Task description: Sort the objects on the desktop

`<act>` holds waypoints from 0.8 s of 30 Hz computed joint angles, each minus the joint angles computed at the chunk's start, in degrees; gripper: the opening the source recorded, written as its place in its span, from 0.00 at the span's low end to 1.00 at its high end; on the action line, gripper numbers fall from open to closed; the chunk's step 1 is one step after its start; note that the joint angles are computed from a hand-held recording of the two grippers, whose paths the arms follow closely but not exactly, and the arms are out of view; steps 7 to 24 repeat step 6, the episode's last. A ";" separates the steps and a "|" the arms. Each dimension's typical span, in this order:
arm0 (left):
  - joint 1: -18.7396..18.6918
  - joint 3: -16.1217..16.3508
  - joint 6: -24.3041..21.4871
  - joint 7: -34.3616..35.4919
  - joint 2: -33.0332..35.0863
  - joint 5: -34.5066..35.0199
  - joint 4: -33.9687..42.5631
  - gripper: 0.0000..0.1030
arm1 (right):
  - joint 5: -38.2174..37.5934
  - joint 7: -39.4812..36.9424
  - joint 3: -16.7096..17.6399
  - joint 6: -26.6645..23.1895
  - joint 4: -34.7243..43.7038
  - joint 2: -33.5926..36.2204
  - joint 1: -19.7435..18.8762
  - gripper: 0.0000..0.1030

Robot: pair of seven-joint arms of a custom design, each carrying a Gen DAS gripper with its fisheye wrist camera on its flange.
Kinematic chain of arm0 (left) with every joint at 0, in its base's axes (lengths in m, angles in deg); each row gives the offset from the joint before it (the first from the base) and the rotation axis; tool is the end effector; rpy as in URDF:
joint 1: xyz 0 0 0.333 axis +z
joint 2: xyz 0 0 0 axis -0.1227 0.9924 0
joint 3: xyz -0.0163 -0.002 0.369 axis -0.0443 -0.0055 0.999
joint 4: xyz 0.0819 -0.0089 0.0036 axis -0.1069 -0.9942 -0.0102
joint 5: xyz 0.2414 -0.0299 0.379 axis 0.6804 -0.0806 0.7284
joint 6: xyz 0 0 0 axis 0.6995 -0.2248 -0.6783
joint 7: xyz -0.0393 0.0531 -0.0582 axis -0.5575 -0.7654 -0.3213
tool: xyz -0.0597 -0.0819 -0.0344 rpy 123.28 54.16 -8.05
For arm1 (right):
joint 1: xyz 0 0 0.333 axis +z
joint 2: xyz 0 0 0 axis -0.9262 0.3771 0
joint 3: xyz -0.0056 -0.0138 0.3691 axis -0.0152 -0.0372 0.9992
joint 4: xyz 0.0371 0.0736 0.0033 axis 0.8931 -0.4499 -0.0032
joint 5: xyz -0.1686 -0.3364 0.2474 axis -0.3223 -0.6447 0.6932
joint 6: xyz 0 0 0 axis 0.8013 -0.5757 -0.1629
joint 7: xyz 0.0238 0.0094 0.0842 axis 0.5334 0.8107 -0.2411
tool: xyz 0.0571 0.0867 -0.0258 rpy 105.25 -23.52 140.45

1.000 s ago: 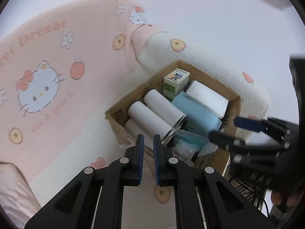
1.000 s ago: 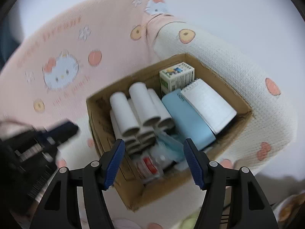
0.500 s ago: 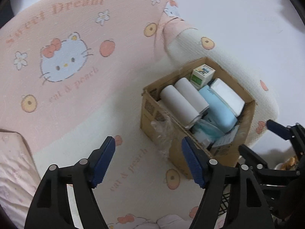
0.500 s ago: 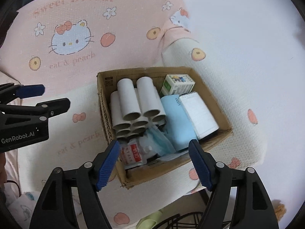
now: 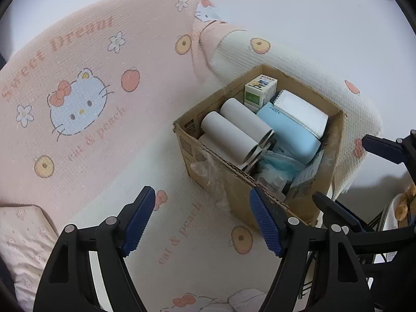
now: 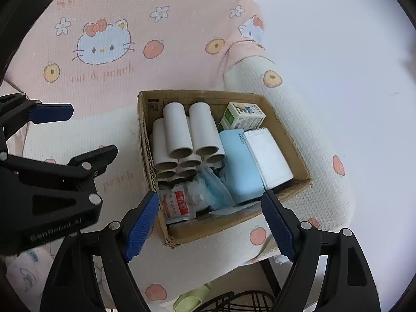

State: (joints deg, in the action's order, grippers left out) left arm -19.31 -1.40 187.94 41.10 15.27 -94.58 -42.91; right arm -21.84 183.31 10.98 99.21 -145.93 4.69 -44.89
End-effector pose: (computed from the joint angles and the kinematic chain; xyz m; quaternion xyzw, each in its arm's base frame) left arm 0.6671 -0.3206 0.6260 -0.3476 0.8913 -0.2757 0.0934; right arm 0.5948 0.3159 0.6129 -0.8070 0.4858 -0.3209 0.0986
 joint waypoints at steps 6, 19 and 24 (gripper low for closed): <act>-0.40 0.21 0.95 -1.33 -0.01 1.10 -0.18 0.76 | -0.12 0.60 -0.07 -0.21 -0.19 -0.23 -0.13 0.78; -0.40 0.21 0.95 -1.33 -0.01 1.10 -0.18 0.76 | -0.12 0.60 -0.07 -0.21 -0.19 -0.23 -0.13 0.78; -0.40 0.21 0.95 -1.33 -0.01 1.10 -0.18 0.76 | -0.12 0.60 -0.07 -0.21 -0.19 -0.23 -0.13 0.78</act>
